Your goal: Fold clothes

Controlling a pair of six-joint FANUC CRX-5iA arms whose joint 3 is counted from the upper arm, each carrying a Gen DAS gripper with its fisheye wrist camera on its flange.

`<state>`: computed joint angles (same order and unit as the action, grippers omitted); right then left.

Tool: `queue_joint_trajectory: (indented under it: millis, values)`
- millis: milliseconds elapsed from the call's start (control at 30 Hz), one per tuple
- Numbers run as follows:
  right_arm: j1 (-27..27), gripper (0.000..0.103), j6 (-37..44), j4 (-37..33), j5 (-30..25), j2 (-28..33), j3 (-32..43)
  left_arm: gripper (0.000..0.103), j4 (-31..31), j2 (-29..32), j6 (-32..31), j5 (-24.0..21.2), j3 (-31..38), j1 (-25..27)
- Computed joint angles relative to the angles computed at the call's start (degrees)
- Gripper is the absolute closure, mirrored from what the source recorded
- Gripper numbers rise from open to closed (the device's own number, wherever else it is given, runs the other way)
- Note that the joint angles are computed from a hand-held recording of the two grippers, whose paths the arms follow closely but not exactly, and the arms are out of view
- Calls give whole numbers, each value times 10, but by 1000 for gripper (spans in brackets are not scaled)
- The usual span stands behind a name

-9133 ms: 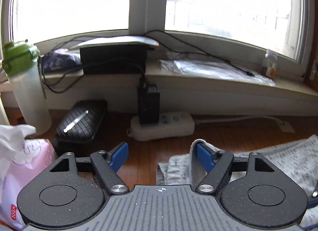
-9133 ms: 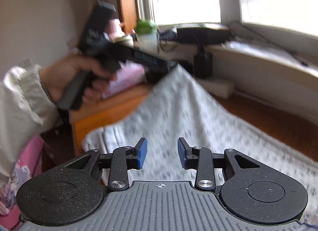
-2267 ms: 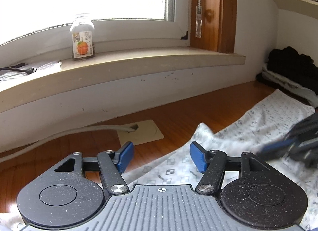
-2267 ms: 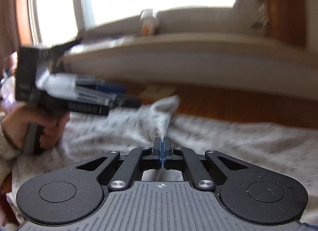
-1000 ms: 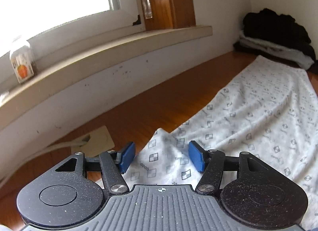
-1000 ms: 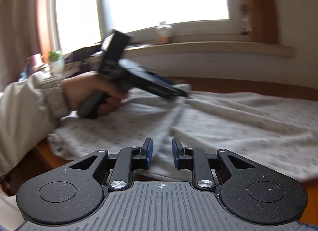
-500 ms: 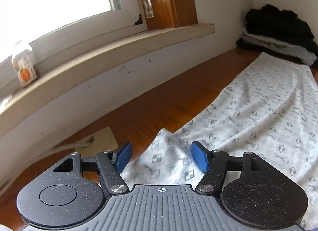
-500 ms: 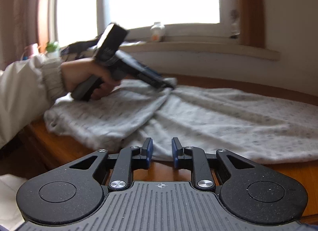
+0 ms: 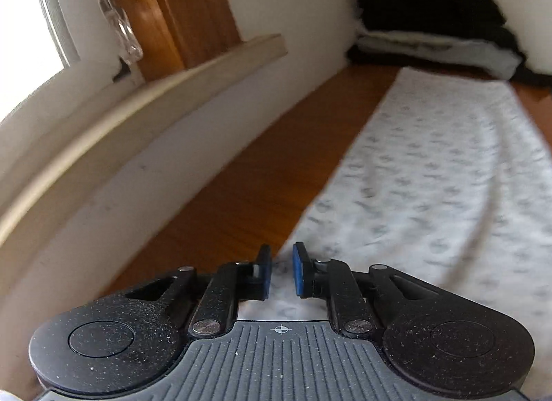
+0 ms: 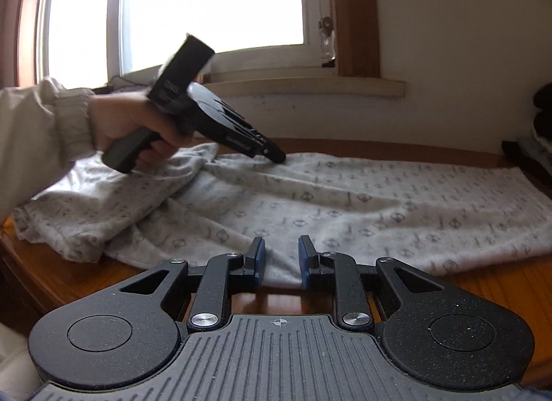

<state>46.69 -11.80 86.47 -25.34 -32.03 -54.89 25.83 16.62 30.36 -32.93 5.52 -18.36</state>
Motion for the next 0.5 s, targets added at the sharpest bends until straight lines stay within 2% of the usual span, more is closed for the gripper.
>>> queue_joint_trajectory:
  millis: [133, 233, 267, 300, 367, 433, 500]
  values:
    - [-23, 81, -39, 50, 22, -15, -18, 88, -45, 13, 45, -3, 28, -5]
    - [-32, 81, -49, 55, 35, -22, -20, 89, -74, 18, 74, -20, 50, -9]
    - [-40, 81, -45, 47, 47, -26, -21, 89, -66, 18, 73, -22, 51, -10]
    - [-44, 80, -43, 35, 47, -32, -21, 84, -47, 17, 63, -18, 47, -11]
    - [-44, 77, -39, 7, 14, -46, -25, 74, -9, 14, 45, -12, 38, -13]
    - [-54, 75, -29, -19, -18, -58, -26, 73, 58, 13, 2, -16, 24, -17]
    - [-86, 75, 1, -29, -14, -60, -22, 73, 91, 22, -20, -34, 30, -26]
